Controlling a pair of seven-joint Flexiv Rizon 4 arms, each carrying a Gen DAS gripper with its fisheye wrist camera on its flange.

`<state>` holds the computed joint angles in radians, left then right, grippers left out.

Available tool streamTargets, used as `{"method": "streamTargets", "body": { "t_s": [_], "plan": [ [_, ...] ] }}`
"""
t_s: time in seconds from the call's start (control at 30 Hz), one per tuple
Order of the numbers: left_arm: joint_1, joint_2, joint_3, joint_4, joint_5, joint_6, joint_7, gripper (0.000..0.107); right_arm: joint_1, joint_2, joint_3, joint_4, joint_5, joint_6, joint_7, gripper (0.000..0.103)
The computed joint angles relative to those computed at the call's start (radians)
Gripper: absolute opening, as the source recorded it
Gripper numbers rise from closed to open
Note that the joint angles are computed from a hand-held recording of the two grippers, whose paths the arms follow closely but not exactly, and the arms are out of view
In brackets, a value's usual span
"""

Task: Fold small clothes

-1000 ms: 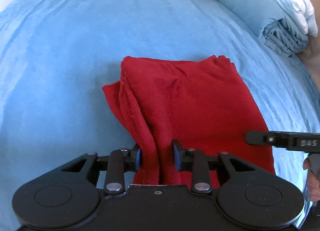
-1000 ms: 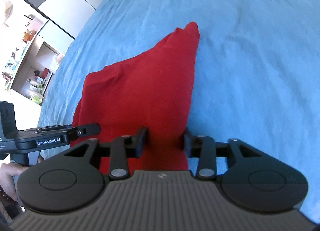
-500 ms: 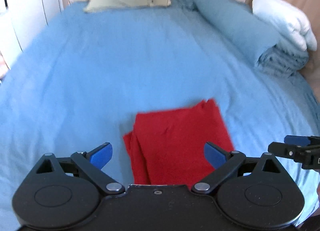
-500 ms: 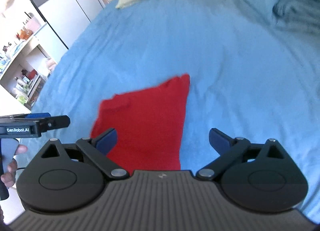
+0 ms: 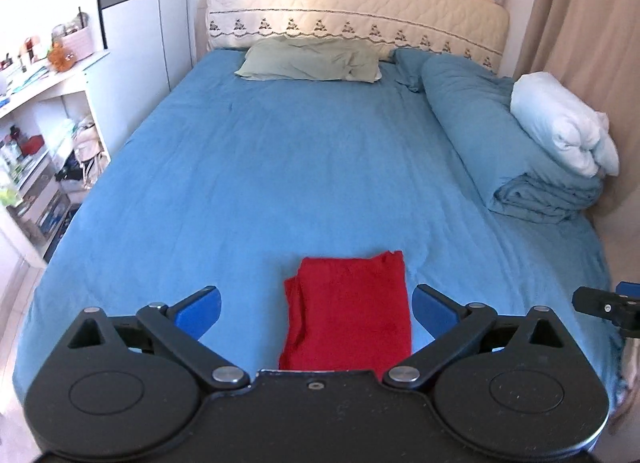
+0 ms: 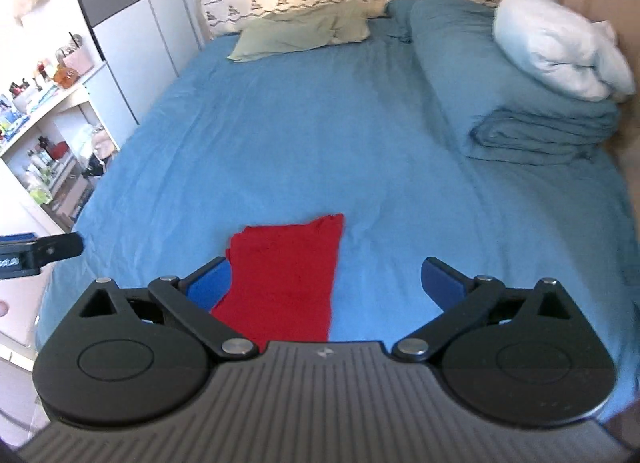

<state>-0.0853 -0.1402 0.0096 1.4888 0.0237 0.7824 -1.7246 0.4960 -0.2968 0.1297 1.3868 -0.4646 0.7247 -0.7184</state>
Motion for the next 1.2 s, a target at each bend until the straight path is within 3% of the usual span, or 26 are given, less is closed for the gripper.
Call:
{"method": "streamTargets", "body": {
  "t_s": [0.23, 0.4, 0.63, 1.2],
  "plan": [
    [-0.017, 0.122, -0.008, 0.019, 0.069, -0.136, -0.043, 0.103, 0.044, 0.084, 0.048, -0.036, 0.027, -0.245, -0.012, 0.103],
    [-0.019, 0.183, -0.028, 0.045, 0.139, -0.217, -0.06, 0.103, 0.066, 0.134, 0.075, -0.012, 0.026, -0.322, 0.026, 0.103],
    [-0.008, 0.228, -0.044, 0.09, 0.156, -0.226, -0.078, 0.103, 0.084, 0.16, 0.098, 0.009, 0.0, -0.375, 0.057, 0.103],
    [0.007, 0.27, -0.044, 0.146, 0.121, -0.169, -0.026, 0.103, 0.091, 0.194, 0.117, 0.046, -0.029, -0.374, 0.13, 0.103]
  ]
}}
